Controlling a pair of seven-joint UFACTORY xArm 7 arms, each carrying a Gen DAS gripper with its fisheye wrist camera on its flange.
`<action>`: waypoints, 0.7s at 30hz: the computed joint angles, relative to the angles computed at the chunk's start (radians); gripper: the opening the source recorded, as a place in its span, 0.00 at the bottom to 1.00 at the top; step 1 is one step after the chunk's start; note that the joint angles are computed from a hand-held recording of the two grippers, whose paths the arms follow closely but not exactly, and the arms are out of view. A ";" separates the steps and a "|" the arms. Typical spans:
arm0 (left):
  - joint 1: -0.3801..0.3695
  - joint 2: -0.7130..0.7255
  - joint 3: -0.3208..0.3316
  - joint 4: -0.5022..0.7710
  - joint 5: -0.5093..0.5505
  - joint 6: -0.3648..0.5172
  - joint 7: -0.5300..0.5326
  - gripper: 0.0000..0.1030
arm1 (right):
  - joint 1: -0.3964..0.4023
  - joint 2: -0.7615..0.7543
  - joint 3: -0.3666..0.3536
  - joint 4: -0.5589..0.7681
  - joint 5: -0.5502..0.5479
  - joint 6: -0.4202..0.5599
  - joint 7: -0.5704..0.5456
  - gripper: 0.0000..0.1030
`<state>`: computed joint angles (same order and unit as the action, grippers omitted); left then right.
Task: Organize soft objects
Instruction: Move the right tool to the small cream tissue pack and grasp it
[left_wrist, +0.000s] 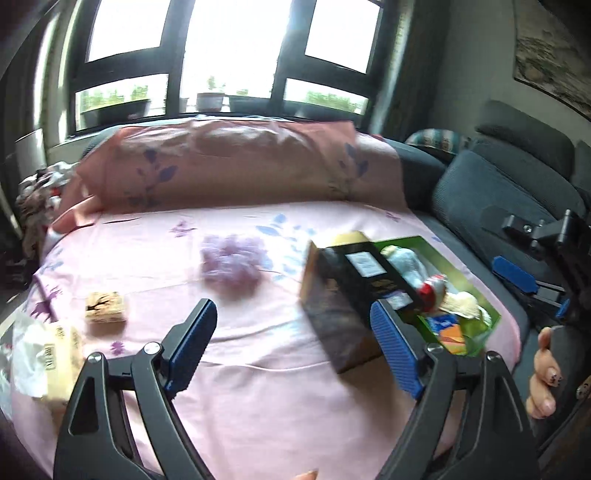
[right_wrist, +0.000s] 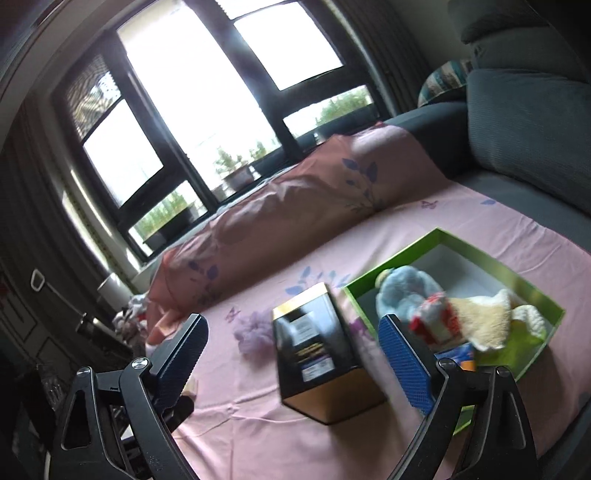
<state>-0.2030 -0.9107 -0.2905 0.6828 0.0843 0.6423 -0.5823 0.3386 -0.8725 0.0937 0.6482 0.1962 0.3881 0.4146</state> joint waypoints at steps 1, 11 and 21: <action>0.024 -0.037 0.012 -0.027 0.007 0.022 -0.015 0.83 | 0.033 0.039 0.009 0.018 0.011 -0.012 -0.006 0.91; 0.174 -0.214 0.198 -0.292 -0.048 0.117 -0.074 0.81 | 0.217 0.655 0.140 0.391 0.036 -0.023 -0.042 0.91; 0.258 -0.283 0.244 -0.324 -0.111 0.099 -0.108 0.78 | 0.236 1.163 0.212 0.842 0.124 0.152 -0.160 0.86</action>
<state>0.0550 -1.1934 -0.0468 0.3586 -0.0263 0.7408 -0.6901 0.5744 0.2904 0.3060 1.4901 0.3207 0.5403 0.2551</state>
